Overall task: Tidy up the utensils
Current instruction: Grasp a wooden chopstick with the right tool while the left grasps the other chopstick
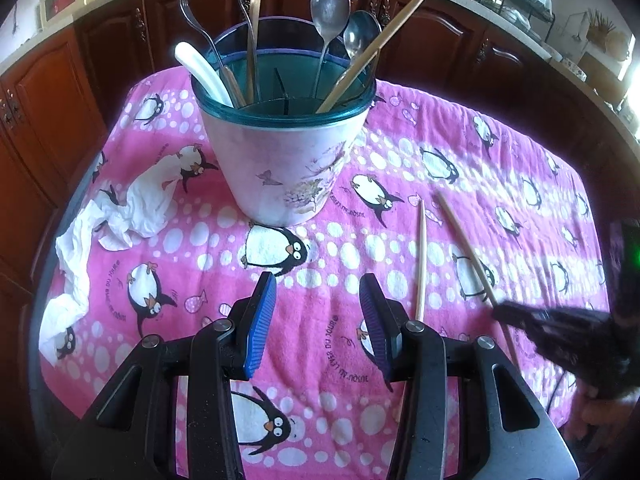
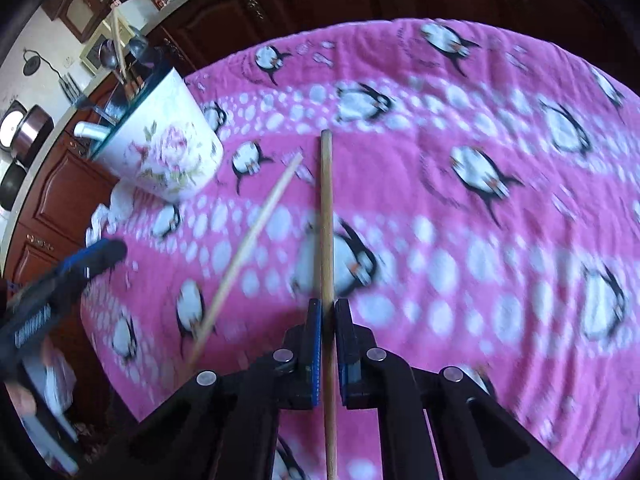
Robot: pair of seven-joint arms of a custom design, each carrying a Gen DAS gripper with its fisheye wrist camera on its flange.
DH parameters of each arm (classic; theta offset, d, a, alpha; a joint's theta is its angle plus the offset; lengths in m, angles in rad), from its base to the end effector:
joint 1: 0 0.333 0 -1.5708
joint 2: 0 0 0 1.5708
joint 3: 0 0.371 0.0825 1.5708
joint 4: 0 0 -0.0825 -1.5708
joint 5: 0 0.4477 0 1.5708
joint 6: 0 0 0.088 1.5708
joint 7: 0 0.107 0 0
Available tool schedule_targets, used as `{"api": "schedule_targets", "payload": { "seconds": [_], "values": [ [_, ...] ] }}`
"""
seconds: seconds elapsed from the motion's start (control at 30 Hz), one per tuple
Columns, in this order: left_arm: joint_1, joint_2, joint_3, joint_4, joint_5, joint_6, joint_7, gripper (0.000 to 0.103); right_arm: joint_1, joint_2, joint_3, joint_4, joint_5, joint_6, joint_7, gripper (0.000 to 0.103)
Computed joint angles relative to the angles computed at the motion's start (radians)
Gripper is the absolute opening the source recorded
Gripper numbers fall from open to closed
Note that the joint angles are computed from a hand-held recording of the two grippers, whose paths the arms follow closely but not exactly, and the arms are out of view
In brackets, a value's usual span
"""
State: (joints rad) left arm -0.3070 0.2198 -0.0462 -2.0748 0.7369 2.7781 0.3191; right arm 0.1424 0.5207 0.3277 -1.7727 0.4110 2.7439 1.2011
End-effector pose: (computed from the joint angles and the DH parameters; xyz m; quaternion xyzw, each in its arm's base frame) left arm 0.6203 -0.2590 0.3804 -0.7590 0.5772 -0.2282 0.1967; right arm 0.7072 0.3057 0.3344 -0.8012 0.5223 -0.0046 0.2922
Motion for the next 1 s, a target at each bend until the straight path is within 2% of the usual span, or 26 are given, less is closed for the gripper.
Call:
{"api": "schedule_targets", "payload": {
  "seconds": [0.13, 0.2, 0.23, 0.33, 0.4, 0.5, 0.63, 0.77, 1.0],
  "values": [
    [0.000, 0.011, -0.007, 0.008, -0.020, 0.002, 0.020, 0.043, -0.037, -0.053, 0.011, -0.069, 0.040, -0.084, -0.037, 0.006],
    [0.000, 0.020, -0.010, 0.015, -0.044, 0.010, 0.043, 0.043, -0.082, -0.071, 0.049, -0.092, 0.144, -0.112, -0.118, 0.007],
    [-0.002, 0.025, -0.009, 0.020, -0.051, 0.014, 0.051, 0.043, -0.094, -0.076, 0.057, -0.095, 0.190, -0.123, -0.147, 0.011],
    [-0.013, 0.041, -0.004, 0.042, -0.073, 0.021, 0.076, 0.043, -0.079, -0.085, 0.039, -0.089, 0.255, -0.101, -0.192, 0.012],
    [-0.015, 0.057, -0.005, 0.062, -0.104, 0.027, 0.112, 0.043, -0.049, -0.076, 0.010, -0.064, 0.260, -0.070, -0.189, 0.013],
    [-0.025, 0.091, -0.002, 0.107, -0.147, 0.026, 0.172, 0.043, -0.038, -0.030, 0.000, 0.006, 0.273, -0.067, -0.190, 0.013],
    [-0.027, 0.152, -0.011, 0.180, -0.236, 0.011, 0.291, 0.043, -0.011, 0.034, -0.012, 0.097, 0.221, -0.054, -0.160, 0.013],
    [-0.047, 0.211, 0.005, 0.257, -0.298, -0.021, 0.381, 0.043, 0.015, 0.105, -0.031, 0.202, 0.134, -0.095, -0.093, 0.013],
    [-0.066, 0.267, 0.028, 0.333, -0.376, -0.069, 0.466, 0.043, 0.049, 0.205, -0.053, 0.345, -0.005, -0.182, -0.009, 0.013]
  ]
}}
